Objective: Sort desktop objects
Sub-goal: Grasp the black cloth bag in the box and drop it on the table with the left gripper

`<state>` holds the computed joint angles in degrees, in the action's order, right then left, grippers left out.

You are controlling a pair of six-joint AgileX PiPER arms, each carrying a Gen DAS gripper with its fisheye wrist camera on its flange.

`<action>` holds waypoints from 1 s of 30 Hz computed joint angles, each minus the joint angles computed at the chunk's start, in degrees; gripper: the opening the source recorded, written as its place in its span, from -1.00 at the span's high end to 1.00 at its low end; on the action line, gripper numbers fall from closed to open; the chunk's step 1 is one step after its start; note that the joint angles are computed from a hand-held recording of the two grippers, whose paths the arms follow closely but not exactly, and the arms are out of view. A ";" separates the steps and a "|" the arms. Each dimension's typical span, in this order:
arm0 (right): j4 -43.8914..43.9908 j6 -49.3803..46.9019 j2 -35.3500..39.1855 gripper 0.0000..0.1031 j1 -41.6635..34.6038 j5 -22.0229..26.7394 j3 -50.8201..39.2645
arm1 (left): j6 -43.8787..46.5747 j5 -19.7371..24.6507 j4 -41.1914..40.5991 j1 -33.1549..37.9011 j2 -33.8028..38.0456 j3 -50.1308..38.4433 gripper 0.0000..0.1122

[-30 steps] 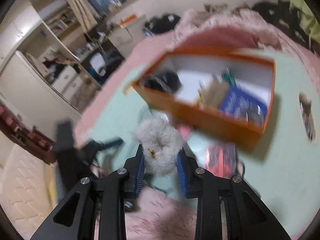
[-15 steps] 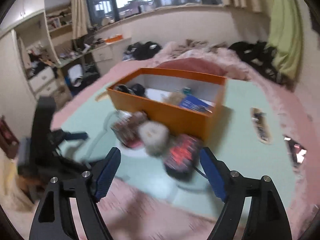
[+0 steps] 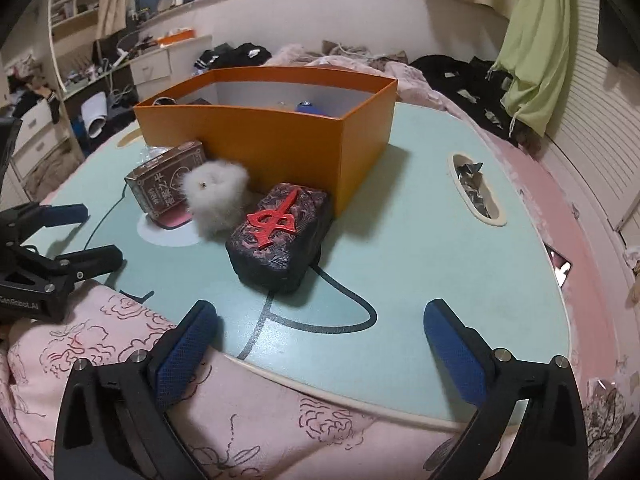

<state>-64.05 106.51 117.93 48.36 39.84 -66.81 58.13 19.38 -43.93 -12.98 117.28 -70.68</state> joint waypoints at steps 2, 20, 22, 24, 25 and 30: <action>-0.25 0.30 -0.03 -1.00 0.16 -0.03 0.16 | 0.32 0.28 -0.07 0.13 -0.02 -0.03 -0.83; -0.48 0.71 -0.52 -1.00 0.25 -0.11 0.82 | 9.70 4.76 -10.58 4.84 -3.43 -0.41 -0.32; -0.61 0.87 -0.57 -1.00 0.27 -0.11 0.93 | 7.21 5.98 -7.80 5.12 -4.76 -3.46 -0.01; -0.71 1.01 -0.66 -1.00 0.30 -0.13 1.09 | 0.12 9.40 -0.87 4.78 -3.85 -9.62 0.28; -0.72 0.96 -0.64 -1.00 0.24 -0.18 1.06 | -5.57 12.75 4.70 4.17 -2.20 -15.16 0.42; -0.82 1.04 -0.71 -1.00 0.20 -0.24 1.18 | -26.04 25.91 24.96 -0.63 10.59 -43.81 0.55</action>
<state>-64.87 107.55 117.22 48.56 39.60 -65.63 32.09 45.29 -18.97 -13.62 127.87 -114.49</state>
